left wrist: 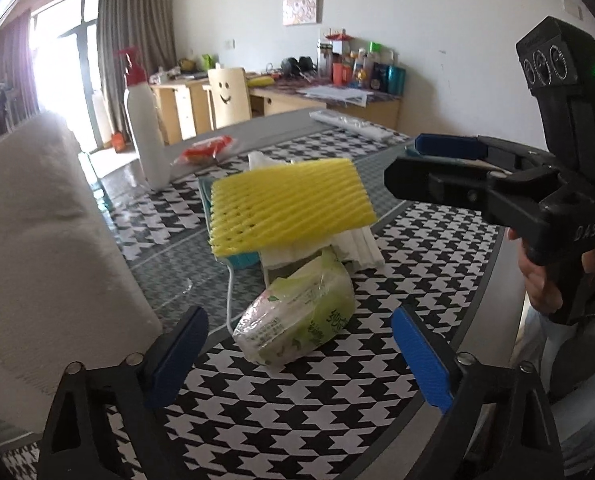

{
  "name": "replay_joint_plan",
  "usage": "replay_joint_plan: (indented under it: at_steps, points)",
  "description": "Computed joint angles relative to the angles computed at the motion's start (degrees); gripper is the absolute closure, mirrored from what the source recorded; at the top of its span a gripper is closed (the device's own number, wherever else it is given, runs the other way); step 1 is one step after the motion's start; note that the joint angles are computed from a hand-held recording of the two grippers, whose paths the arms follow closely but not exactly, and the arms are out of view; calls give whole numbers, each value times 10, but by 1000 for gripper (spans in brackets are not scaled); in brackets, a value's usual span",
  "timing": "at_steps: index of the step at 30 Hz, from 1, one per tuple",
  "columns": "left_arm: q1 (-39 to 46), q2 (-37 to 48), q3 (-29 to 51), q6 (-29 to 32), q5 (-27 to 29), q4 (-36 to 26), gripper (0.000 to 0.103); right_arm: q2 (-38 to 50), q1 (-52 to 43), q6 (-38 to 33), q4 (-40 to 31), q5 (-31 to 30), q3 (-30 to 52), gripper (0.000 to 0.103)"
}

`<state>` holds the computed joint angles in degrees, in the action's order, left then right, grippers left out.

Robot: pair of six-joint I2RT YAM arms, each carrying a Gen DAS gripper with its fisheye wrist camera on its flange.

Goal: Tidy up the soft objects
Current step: 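Move the left tool to the green plastic bag while the right tool approaches the yellow foam net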

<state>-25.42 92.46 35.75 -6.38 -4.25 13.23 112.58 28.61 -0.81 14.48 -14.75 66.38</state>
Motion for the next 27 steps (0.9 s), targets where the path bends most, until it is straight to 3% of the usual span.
replay_joint_plan:
  at_steps: [14, 19, 24, 27]
  points:
    - [29, 60, 45, 40, 52, -27, 22, 33, 2, -19, -36, -19, 44, 1]
    - [46, 84, 68, 44, 70, -40, 35, 44, 8, -34, -54, -26, 65, 1]
    - [50, 99, 78, 46, 87, -44, 40, 58, 11, -44, -71, -29, 90, 1]
    - [48, 96, 74, 50, 86, -38, 45, 74, 12, -49, -94, -28, 116, 8]
